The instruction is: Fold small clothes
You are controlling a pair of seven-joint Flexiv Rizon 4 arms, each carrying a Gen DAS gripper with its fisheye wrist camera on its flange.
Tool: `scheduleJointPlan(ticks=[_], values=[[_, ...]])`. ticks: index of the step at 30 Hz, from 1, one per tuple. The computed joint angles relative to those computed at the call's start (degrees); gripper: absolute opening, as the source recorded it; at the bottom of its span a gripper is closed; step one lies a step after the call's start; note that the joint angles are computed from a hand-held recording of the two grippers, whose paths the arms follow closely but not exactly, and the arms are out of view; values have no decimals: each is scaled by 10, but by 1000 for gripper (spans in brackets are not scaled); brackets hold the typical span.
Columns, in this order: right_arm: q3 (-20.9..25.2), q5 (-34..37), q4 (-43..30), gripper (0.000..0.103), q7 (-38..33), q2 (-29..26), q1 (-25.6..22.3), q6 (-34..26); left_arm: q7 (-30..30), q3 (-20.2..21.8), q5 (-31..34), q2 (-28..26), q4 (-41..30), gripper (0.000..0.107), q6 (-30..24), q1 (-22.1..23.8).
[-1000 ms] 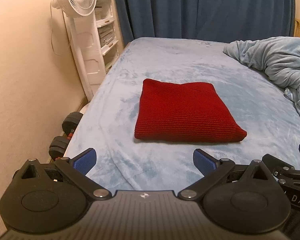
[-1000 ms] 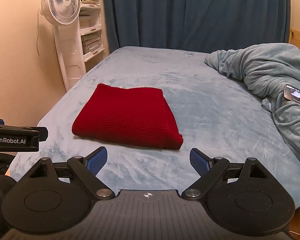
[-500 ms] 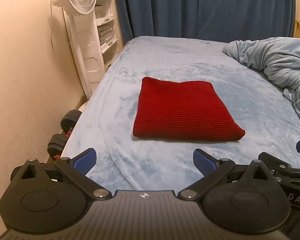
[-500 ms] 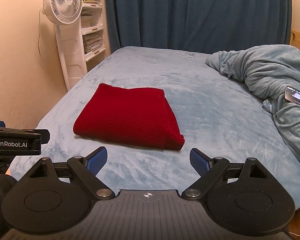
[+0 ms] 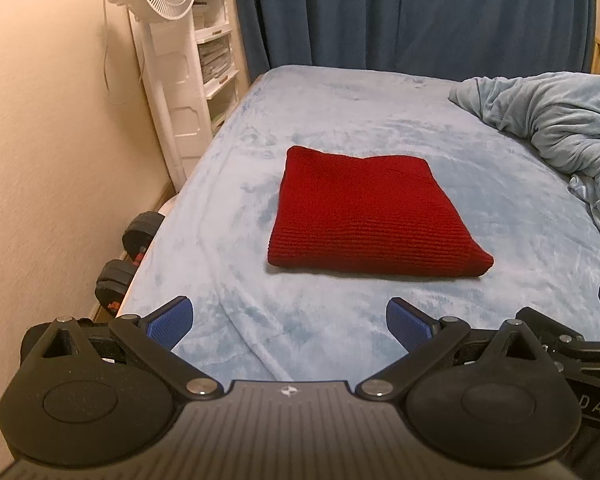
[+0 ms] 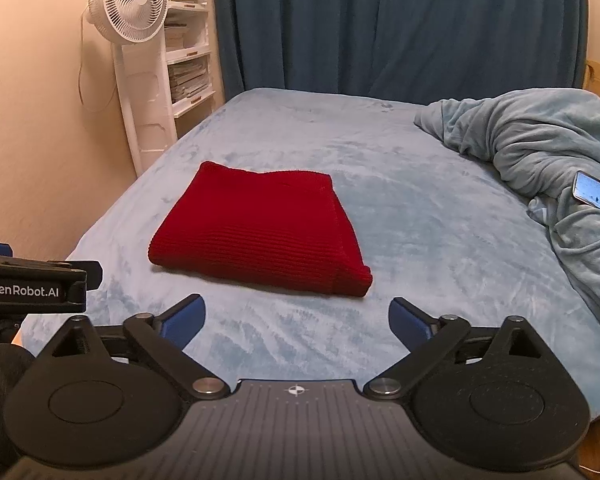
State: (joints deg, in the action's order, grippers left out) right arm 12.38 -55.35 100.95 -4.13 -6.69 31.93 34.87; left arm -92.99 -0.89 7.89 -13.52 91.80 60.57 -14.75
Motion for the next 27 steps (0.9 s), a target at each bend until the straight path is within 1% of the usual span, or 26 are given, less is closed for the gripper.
scheduleJointPlan(ticks=[3, 6, 27], values=[[0, 4, -3, 102, -6, -2, 0, 0, 6, -2, -5, 0, 2, 103, 2, 2], [0, 5, -5, 102, -10, -3, 2, -1, 20, -7, -22, 1, 7, 103, 3, 6], [-7, 27, -27, 102, -34, -18, 9, -15, 25, -4, -23, -9, -2, 103, -9, 3]])
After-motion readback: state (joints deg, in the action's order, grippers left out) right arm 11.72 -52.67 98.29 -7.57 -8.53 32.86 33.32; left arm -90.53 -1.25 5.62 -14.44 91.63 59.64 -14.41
